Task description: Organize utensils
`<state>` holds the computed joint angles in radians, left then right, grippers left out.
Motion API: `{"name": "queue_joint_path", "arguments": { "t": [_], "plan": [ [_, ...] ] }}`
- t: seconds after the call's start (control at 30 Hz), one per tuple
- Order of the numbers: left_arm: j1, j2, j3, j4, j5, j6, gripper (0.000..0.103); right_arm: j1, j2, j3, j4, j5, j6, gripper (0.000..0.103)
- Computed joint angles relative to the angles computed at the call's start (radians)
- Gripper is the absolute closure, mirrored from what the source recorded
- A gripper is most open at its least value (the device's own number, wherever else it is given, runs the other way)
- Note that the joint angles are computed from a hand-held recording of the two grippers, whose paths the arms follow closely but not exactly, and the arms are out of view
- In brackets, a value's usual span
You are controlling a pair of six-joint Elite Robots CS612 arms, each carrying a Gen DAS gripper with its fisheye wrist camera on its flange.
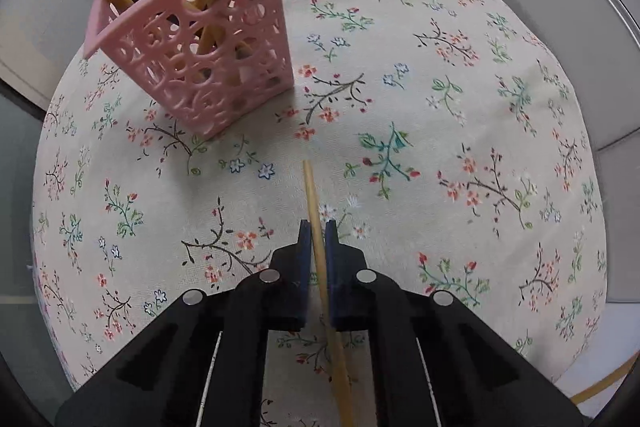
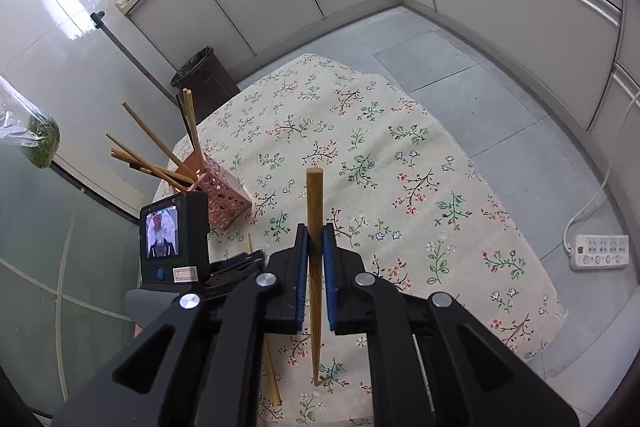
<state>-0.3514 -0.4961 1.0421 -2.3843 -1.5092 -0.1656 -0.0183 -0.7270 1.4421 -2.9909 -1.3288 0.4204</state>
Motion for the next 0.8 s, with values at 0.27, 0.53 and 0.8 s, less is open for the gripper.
{"name": "queue_joint_path", "arguments": {
  "t": [0.27,0.53,0.8],
  "plan": [
    [0.038,-0.108,0.179,-0.231,-0.144,-0.026,0.098,0.002,-0.02,0.032,-0.106,0.036,-0.035,0.095],
    [0.068,-0.252,0.354,-0.48,-0.088,0.007,0.098,0.011,-0.054,0.056,-0.173,0.085,-0.062,0.095],
    [0.077,-0.303,0.353,-0.63,-0.052,0.016,0.098,0.022,-0.082,0.017,-0.18,0.105,-0.136,0.095]
  ]
}}
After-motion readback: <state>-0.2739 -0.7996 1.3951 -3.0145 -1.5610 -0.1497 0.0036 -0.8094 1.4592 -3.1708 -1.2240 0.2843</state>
